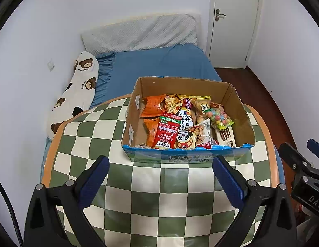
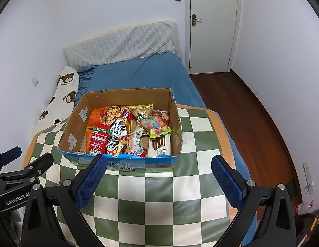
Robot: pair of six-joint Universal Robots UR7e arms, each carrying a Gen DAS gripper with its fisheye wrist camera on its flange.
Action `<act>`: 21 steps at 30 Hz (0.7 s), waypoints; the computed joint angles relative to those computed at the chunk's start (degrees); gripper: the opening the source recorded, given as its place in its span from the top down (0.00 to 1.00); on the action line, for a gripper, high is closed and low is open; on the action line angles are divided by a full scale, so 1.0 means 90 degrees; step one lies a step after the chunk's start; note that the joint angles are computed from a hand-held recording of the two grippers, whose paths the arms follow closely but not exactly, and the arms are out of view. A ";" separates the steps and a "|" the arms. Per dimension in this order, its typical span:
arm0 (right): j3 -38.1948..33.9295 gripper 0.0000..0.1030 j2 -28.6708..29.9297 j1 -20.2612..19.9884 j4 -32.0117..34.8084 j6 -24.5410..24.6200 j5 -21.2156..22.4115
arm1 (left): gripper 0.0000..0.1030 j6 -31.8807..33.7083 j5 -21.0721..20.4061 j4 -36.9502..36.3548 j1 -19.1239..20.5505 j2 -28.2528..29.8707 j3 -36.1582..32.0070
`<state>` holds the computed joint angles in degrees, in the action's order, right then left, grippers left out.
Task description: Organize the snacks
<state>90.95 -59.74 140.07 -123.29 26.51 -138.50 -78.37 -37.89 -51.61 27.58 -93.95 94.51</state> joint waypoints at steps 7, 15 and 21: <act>-0.0017 0.00 -0.0011 0.0001 0.0077 0.0033 0.0022 | 0.00 0.0010 0.0028 -0.0011 -0.0003 0.0022 -0.0026; -0.0011 0.00 -0.0008 0.0003 0.0034 0.0036 -0.0014 | 0.00 0.0037 0.0032 -0.0031 -0.0015 0.0035 -0.0023; -0.0017 0.00 -0.0008 0.0013 0.0056 0.0041 -0.0048 | 0.00 0.0028 0.0025 -0.0045 -0.0025 0.0041 -0.0037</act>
<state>90.80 -59.81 140.19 -122.79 26.88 -138.93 -78.13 -37.66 -52.02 27.36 -93.58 94.18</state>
